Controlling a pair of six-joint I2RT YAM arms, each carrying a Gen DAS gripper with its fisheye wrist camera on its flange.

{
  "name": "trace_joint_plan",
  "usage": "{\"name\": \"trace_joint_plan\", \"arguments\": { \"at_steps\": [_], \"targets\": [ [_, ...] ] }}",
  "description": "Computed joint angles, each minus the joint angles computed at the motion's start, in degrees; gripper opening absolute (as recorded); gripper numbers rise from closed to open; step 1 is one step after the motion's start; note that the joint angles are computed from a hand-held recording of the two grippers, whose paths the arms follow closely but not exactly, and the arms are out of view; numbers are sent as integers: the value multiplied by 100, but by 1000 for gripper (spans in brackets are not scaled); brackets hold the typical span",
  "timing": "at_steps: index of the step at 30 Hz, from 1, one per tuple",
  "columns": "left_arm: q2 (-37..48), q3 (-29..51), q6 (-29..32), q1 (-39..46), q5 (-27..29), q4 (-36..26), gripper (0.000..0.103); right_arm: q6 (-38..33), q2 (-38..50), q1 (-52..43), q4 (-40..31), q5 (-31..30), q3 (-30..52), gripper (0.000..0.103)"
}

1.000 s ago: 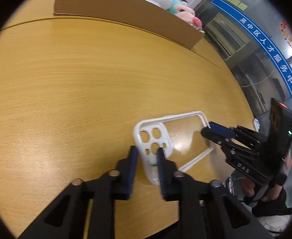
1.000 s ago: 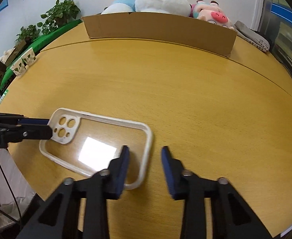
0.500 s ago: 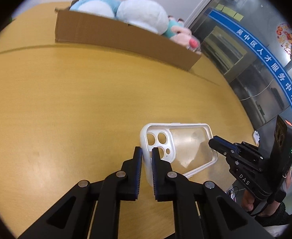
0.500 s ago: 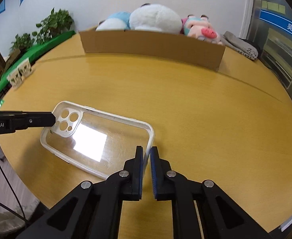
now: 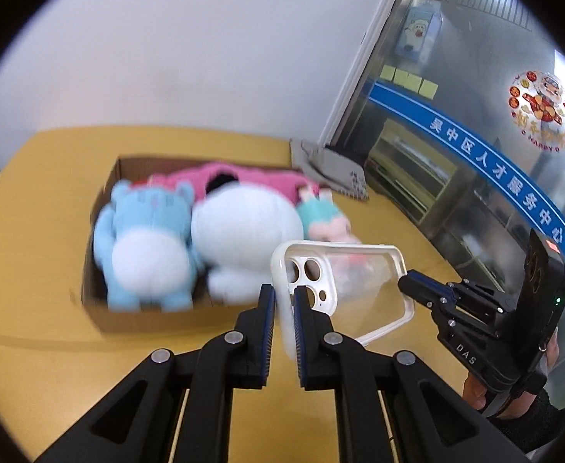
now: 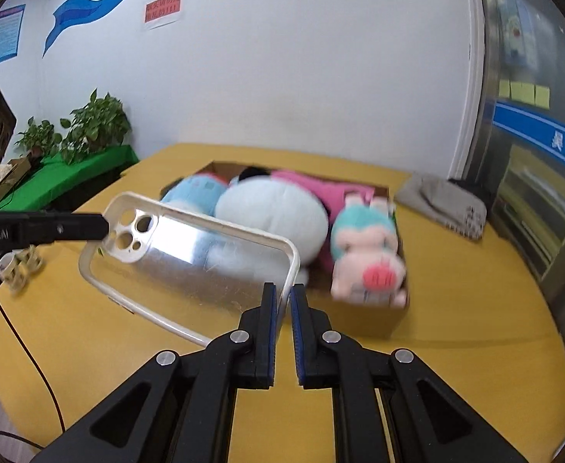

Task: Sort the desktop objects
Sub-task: 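Lift the phone case with both grippers and drop it onto the pink bear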

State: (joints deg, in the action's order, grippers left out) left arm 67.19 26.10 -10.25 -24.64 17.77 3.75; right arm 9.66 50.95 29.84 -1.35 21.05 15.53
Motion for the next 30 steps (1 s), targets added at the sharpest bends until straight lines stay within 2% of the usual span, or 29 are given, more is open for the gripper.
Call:
{"name": "trace_joint_plan", "arguments": {
  "at_steps": [3,7,11,15,17,20,23,24,25,27,29,30],
  "targets": [
    [1319,1430,375,284,135,-148,9,-724,1442,-1125,663,-826,1014,9],
    [3045,3376,585,380,57,-602,9,-1189,3399,-1948,837,-1356,2727,9],
    [4939,5479,554,458,62,-1217,9,-1375,5057,-2359,397,-1592,4468,9],
    [6479,7193,577,464,-9,-2002,9,-1543,6633,-2529,-437,-1550,6281,9],
    [7218,8076,592,499,-2,-2444,9,-1580,7186,-2550,-787,-1512,6897,9],
    [7908,8870,622,550,31,-2919,9,-1541,7672,-2581,-1199,-1606,7404,10],
    [7715,8434,578,625,236,-2510,9,-1593,7764,-2574,-1259,-1680,7378,14],
    [7585,8251,603,634,237,-2406,11,-1626,7720,-2587,-1244,-1726,7307,20],
    [7430,8040,638,641,216,-2303,15,-1636,7615,-2625,-1239,-1843,7198,30],
    [7007,7462,674,717,302,-2052,27,-1595,7134,-2786,-884,-2178,6656,76],
    [6381,6550,671,851,438,-1627,43,-1509,6362,-3013,-366,-2606,5792,90],
    [5954,5897,708,933,502,-1325,47,-1449,5935,-3140,-147,-2849,5363,92]
  ]
}}
